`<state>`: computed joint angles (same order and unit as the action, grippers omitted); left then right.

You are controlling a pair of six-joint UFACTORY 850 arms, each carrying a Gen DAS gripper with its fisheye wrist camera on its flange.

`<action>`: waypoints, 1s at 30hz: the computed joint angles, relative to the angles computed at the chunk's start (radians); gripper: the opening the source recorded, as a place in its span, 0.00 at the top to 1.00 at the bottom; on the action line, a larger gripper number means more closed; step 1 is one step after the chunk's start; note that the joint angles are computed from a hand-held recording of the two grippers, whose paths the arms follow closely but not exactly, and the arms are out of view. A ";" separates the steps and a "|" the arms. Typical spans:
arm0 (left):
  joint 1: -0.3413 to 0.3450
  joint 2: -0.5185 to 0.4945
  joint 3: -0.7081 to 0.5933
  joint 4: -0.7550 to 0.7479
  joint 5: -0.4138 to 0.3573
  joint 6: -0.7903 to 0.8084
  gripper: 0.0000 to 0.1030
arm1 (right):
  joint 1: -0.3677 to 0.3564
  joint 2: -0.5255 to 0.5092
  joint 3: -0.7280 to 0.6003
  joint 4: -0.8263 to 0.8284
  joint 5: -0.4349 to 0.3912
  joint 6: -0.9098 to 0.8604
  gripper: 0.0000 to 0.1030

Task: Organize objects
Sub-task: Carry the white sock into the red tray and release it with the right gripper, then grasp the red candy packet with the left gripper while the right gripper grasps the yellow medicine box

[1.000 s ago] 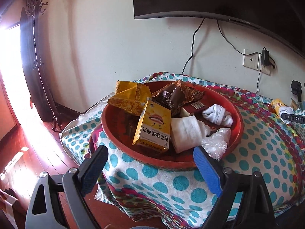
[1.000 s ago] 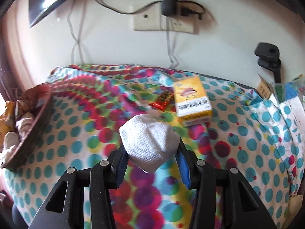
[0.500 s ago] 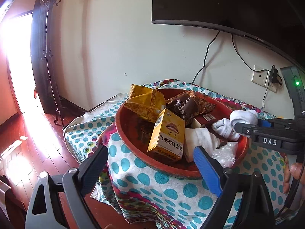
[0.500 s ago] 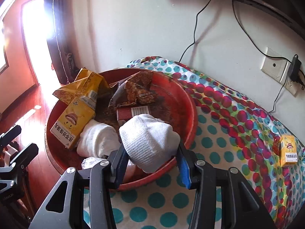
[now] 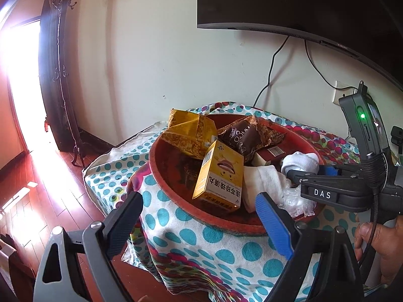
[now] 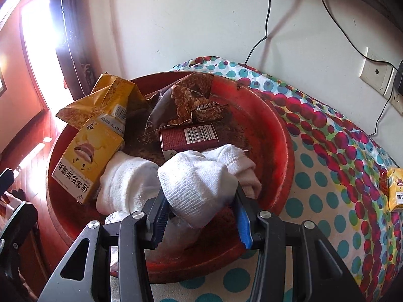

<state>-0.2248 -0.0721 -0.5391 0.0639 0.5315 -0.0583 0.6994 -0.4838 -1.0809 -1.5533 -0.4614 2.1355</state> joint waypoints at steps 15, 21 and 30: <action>0.005 0.017 0.016 0.033 0.040 -0.032 0.10 | -0.024 0.247 0.148 -0.261 -0.099 0.264 0.06; -0.022 0.038 0.039 0.083 0.048 -0.018 0.10 | -0.026 0.310 0.287 -0.094 -0.256 0.196 0.03; -0.152 0.005 0.057 0.118 0.037 0.050 0.10 | -0.226 0.473 0.623 0.064 -0.267 0.337 0.03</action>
<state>-0.3768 -0.0672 -0.4818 0.1821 0.5687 -0.0086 0.4736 -0.0112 -0.4582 -1.4894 -0.7287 2.4729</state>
